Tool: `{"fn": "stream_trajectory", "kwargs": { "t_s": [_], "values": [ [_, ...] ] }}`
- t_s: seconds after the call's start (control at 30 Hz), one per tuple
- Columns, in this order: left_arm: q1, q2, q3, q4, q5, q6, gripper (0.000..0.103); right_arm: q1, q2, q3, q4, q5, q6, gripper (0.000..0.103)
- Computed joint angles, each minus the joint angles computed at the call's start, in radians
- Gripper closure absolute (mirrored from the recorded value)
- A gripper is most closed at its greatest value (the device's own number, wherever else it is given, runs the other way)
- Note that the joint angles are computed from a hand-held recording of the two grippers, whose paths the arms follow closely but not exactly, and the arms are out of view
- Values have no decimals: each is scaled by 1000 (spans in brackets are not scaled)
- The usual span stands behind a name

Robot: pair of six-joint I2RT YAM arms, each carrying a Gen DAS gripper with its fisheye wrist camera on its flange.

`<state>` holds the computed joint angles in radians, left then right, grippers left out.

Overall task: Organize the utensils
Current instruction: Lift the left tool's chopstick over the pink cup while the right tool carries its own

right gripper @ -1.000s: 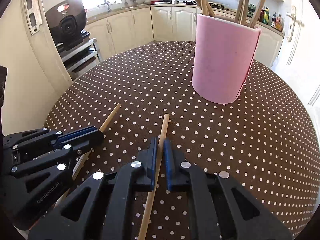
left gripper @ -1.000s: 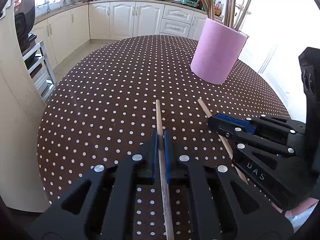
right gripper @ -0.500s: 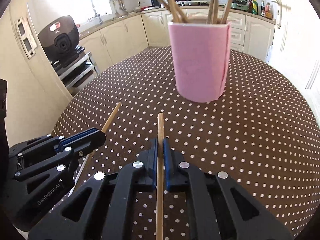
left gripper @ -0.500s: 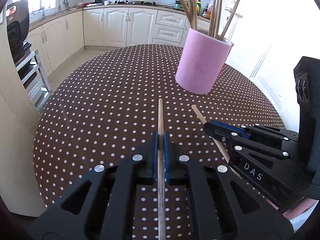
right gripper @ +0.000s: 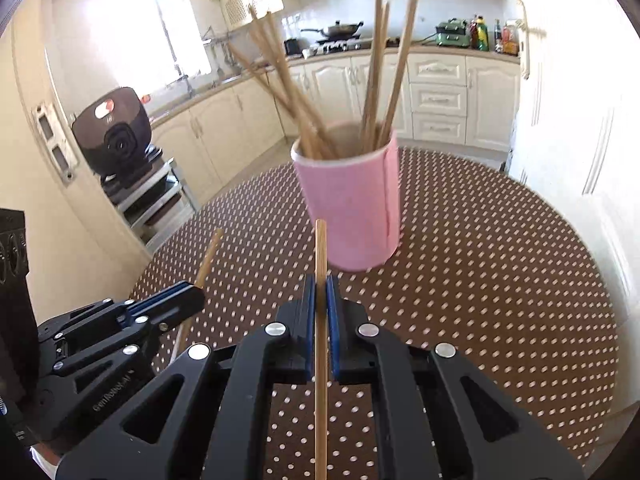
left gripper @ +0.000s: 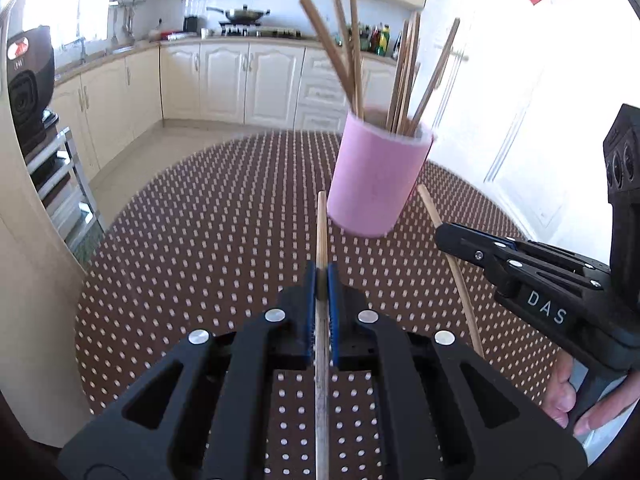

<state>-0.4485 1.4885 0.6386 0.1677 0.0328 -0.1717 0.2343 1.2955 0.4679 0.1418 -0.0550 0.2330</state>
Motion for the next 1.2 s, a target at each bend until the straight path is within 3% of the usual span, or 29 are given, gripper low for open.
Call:
{"fn": "stream_trajectory", "kwargs": {
  "t_s": [0.67, 1.2],
  "values": [
    [-18, -124, 63, -8, -30, 50, 97, -83, -230, 10, -90, 11, -9, 98],
    [-30, -170, 140, -22, -34, 62, 97, -69, -275, 114, -108, 64, -7, 98]
  ]
}}
